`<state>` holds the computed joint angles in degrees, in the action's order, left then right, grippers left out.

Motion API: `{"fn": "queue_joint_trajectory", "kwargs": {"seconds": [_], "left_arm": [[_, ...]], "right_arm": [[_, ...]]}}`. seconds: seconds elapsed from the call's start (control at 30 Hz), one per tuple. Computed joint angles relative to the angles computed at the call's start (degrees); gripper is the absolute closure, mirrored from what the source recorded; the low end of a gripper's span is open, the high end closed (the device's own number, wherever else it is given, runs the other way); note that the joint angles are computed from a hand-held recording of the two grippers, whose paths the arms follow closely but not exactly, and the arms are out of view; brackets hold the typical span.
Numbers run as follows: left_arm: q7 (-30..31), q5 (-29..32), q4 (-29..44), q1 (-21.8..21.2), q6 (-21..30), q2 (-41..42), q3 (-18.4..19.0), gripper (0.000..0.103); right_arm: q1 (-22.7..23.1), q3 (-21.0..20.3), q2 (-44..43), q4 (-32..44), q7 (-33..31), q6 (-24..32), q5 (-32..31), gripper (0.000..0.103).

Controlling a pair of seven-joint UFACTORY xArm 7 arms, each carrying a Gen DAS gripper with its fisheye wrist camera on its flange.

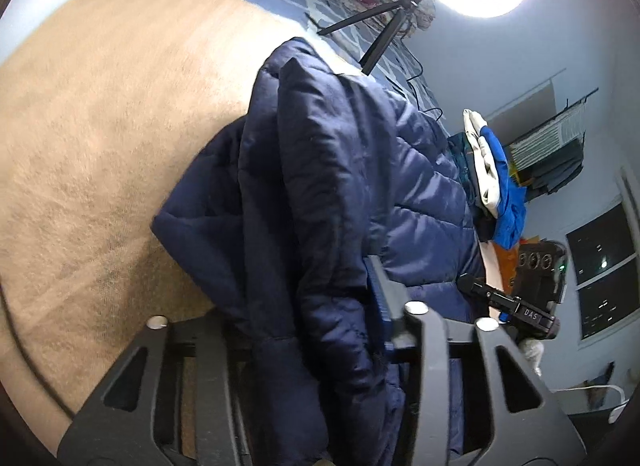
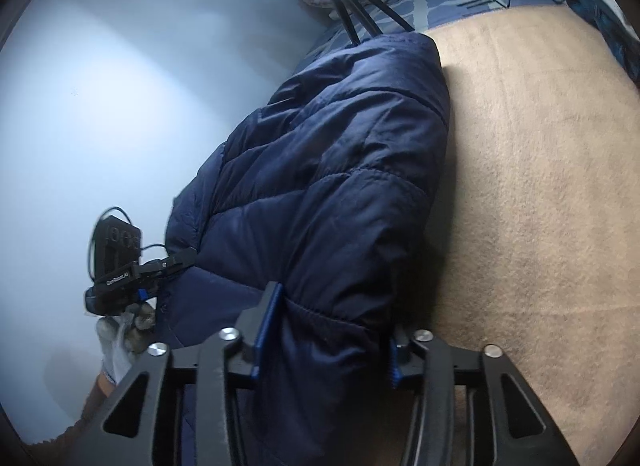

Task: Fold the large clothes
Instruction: 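Grasp the folded jacket bundle with both grippers, then lift the jacket bundle with both grippers and carry it to the blue garment pile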

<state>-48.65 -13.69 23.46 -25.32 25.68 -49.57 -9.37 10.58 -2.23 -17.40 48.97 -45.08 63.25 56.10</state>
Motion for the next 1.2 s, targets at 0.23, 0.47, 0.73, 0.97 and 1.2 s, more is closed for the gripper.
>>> {"fn": "queue_joint_trajectory", "kwargs": {"seconds": [0.23,0.47,0.73,0.97,1.2], "left_arm": [[-3.7,4.6,6.1,3.4,7.3,0.8,-5.2,0.081],[-7.3,6.8,11.3,2.6,13.5,1.9,-8.8,0.083],[-11.2,8.7,18.6,1.1,17.9,4.3,-13.1,0.083],[-14.4,12.0,27.2,1.2,20.8,9.0,-17.4,0.083],[-16.4,17.1,38.1,2.1,22.6,17.3,-21.6,0.083]], "right_arm": [[1.6,3.2,-5.9,-0.3,5.3,-5.4,-9.4,0.079],[3.6,2.2,-11.3,-0.6,9.6,-4.6,-18.3,0.083],[3.5,0.1,-20.0,-0.9,12.0,0.3,-26.3,0.084],[2.1,-2.5,-26.8,0.5,12.5,5.7,-31.6,0.084],[-0.7,-6.2,-31.0,3.5,11.8,10.7,-35.0,0.085]]}}
